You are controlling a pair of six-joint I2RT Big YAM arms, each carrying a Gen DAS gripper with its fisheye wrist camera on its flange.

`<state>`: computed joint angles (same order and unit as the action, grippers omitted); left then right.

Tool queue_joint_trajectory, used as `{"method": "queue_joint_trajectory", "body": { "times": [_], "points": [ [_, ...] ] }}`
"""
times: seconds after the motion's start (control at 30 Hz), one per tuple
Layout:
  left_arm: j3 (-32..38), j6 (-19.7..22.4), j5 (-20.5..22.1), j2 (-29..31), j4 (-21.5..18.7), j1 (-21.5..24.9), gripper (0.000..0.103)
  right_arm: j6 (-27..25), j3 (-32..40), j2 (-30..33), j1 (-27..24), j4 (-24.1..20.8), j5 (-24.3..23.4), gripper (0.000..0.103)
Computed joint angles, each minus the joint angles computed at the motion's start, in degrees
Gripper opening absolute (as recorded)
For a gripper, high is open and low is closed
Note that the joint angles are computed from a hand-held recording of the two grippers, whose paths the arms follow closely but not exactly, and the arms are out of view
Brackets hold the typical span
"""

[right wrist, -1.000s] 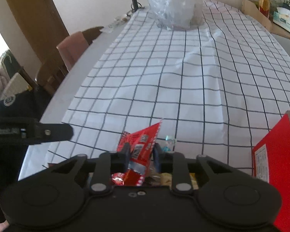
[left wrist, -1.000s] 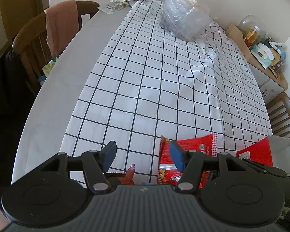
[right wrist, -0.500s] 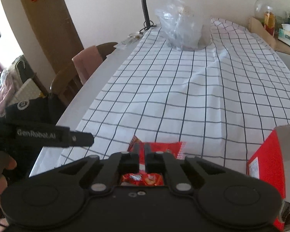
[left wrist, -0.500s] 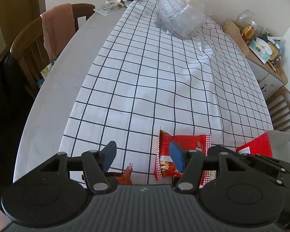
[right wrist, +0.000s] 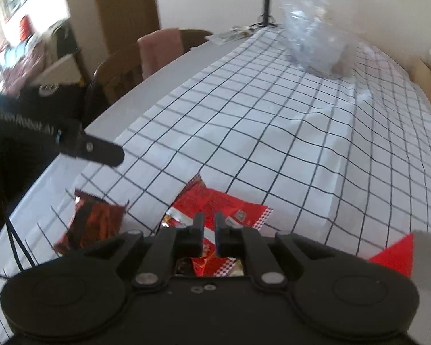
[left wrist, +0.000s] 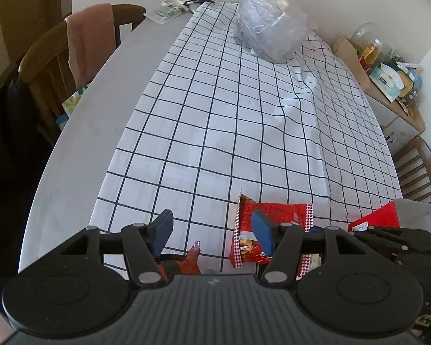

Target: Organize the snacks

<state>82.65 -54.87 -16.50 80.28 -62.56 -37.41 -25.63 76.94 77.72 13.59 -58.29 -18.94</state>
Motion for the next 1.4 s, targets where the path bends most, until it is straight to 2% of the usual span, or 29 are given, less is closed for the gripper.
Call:
{"method": "queue_joint_trajectory", "body": {
  "times": [0.1,0.17,0.23,0.43,0.63,0.7,0.77,0.9,1.13,1.27,1.4],
  "points": [
    [-0.5,-0.44,0.42,0.05,0.08,0.31,0.059,-2.13,0.03,0.54,-0.19,0.29,-0.63,0.005],
    [-0.65,-0.67,0.68,0.2,0.13,0.5,0.059,-1.49,-0.08,0.98,-0.66,0.97,-1.58,0.005],
    [-0.72,-0.9,0.78,0.35,0.11,0.57,0.059,-1.61,-0.3,1.47,-0.68,1.48,-0.53,0.005],
    [-0.75,-0.99,1.15,0.79,0.02,0.64,0.059,-7.64,0.83,3.76,-0.74,-1.89,-1.02,0.005],
    [-0.82,-1.12,1.53,1.03,0.13,0.63,0.059,-8.65,0.6,3.63,-1.0,-0.75,-2.86,0.005],
    [-1.01,-1.01,1.97,1.19,0.28,0.7,0.059,-7.65,1.6,2.97,-2.31,-1.39,-8.64,0.005],
    [-0.89,-0.85,1.93,1.62,0.01,0.7,0.059,-9.3,2.29,1.84,-3.2,-2.8,-13.13,0.005],
    [-0.79,0.32,3.43,2.13,0.77,0.76,0.06,-12.4,1.7,-0.32,-4.09,-2.54,-16.48,0.005],
    [1.66,0.58,4.51,3.4,0.93,0.45,0.06,-14.11,-4.91,-5.87,-3.31,7.25,-13.74,0.005],
    [1.15,-1.71,10.28,2.68,3.08,1.75,0.06,-15.17,-7.8,-7.79,-2.93,11.19,-12.11,0.005],
    [1.34,-3.99,14.23,2.75,4.05,2.08,0.059,-16.36,-11.93,-10.63,-2.14,17.4,-10.23,0.005]
  ]
}}
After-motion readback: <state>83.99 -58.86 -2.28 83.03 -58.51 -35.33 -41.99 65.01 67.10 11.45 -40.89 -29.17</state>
